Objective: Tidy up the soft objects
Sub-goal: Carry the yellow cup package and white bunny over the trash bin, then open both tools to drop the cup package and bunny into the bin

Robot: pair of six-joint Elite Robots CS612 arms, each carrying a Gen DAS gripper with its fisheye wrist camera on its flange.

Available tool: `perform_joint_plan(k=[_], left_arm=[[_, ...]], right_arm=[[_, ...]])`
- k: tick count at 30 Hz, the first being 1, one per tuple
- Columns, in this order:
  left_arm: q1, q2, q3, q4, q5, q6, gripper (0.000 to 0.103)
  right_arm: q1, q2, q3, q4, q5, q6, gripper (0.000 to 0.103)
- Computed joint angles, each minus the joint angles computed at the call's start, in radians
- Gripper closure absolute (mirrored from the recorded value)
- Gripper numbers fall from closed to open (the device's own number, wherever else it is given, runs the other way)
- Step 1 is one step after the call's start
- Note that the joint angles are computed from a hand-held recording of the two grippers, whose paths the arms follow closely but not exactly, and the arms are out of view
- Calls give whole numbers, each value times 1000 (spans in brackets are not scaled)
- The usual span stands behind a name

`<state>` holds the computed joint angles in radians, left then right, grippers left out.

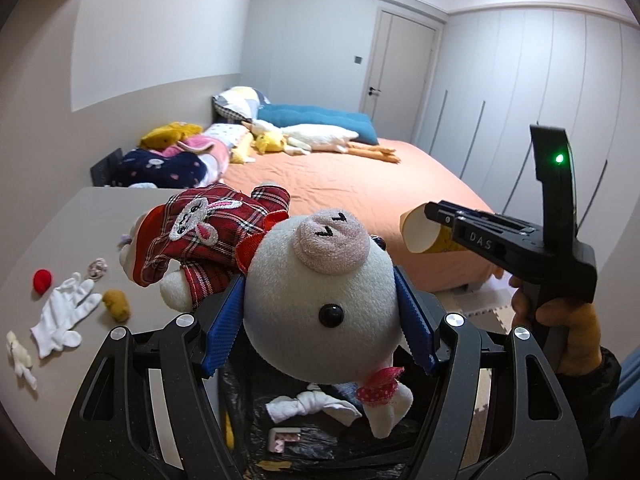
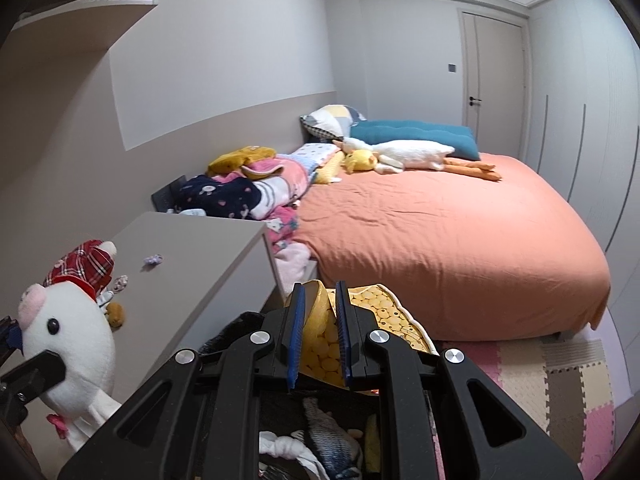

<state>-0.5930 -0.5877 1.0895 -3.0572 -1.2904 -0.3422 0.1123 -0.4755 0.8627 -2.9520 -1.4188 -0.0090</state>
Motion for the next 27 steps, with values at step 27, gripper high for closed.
perform_joint_plan(k=[27], left_arm=[[15,97,-190,310,-88,-19,13]], right_arm=[[-19,-19,45,15,-16,4,86]])
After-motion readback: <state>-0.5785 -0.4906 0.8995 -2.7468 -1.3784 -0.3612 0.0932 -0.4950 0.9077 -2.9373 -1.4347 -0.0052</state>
